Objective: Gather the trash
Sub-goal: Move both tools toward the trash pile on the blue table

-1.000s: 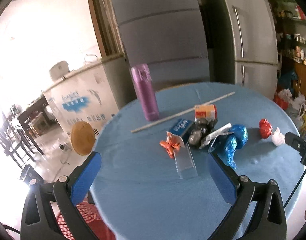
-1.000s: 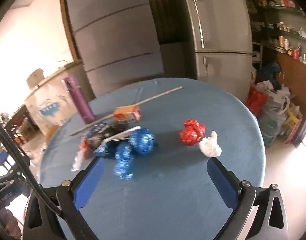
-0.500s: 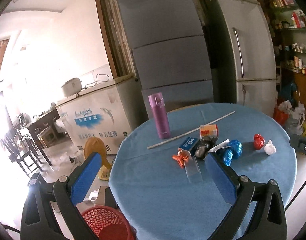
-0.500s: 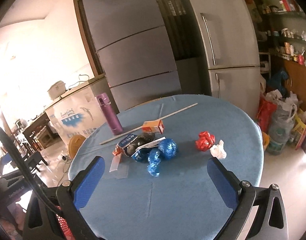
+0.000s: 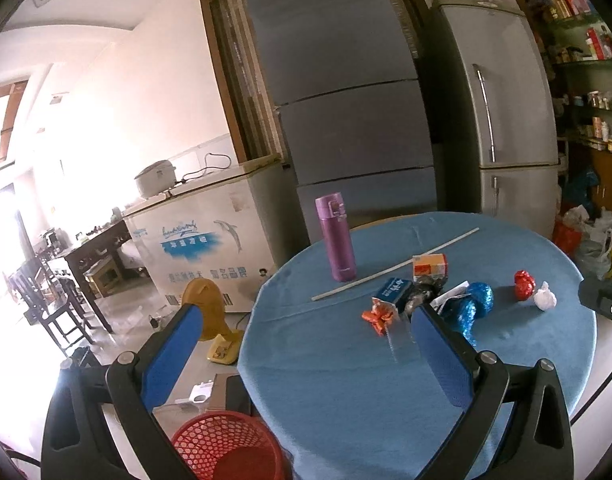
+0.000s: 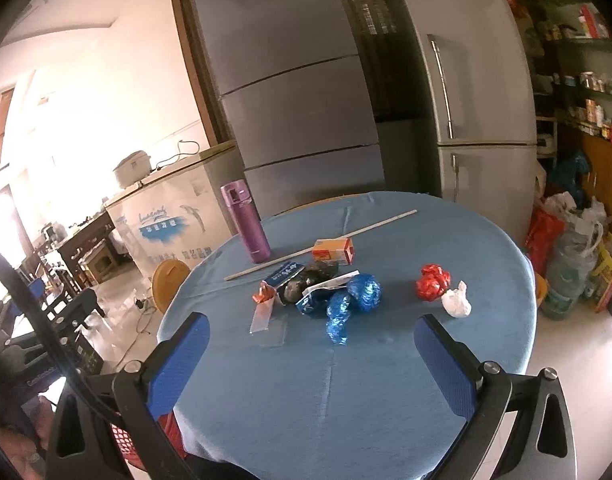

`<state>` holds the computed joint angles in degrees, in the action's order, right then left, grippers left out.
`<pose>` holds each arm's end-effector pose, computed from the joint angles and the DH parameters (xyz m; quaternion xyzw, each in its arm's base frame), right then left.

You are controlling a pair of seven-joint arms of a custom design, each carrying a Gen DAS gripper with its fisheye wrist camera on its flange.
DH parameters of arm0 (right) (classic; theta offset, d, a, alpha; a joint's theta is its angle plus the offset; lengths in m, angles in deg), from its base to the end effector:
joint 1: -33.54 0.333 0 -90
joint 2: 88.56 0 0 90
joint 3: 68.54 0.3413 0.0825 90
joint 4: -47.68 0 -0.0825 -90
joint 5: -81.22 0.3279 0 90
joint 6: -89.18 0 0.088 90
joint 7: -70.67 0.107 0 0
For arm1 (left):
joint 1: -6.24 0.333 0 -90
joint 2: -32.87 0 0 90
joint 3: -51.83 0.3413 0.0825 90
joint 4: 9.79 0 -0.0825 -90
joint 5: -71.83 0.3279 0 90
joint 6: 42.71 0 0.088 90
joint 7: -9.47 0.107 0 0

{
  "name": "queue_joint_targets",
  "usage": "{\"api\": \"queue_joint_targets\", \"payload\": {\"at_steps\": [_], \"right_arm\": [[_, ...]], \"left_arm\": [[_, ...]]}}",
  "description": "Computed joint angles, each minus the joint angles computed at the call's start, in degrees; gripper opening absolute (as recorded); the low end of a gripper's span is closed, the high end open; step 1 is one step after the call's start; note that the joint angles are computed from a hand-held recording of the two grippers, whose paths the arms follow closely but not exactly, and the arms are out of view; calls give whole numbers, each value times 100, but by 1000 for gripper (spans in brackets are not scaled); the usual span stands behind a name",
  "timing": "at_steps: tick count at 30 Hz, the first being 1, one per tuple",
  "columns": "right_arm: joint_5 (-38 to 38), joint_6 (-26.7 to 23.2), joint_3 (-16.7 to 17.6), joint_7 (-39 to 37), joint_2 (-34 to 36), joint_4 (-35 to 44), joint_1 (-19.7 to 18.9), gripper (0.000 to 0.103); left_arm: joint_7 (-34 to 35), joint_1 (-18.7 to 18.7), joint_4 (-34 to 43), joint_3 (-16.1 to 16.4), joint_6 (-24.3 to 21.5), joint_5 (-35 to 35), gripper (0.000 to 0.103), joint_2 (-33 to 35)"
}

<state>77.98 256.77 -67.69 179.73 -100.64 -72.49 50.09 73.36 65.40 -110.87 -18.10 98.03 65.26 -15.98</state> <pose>0.4599 0.1488 0.6820 -0.6202 0.6074 -0.2416 0.4336 0.3844 -0.3753 0.6959 -0.5892 0.5898 -0.2640 0.4851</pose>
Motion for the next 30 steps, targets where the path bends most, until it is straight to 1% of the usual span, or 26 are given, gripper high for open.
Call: {"api": "queue_joint_targets", "payload": {"at_steps": [2, 3, 10, 19, 24, 30], "right_arm": [[22, -21, 3, -35, 6, 26, 30, 103], [24, -31, 10, -47, 12, 40, 39, 103], [-27, -57, 56, -71, 92, 135, 38, 103], [115, -59, 38, -167, 151, 161, 78, 103], [137, -72, 41, -189, 190, 182, 68, 103], [318, -76, -21, -310, 260, 208, 85, 103]], "left_arm": [[21, 4, 13, 9, -46, 10, 103, 46], [40, 65, 113, -39, -139, 36, 103, 69], [4, 53, 24, 12, -137, 6, 103, 32], [-6, 50, -38, -34, -139, 26, 103, 76], [-1, 14, -140, -42, -52, 27, 103, 117], [24, 137, -33, -180, -88, 42, 103, 174]]}}
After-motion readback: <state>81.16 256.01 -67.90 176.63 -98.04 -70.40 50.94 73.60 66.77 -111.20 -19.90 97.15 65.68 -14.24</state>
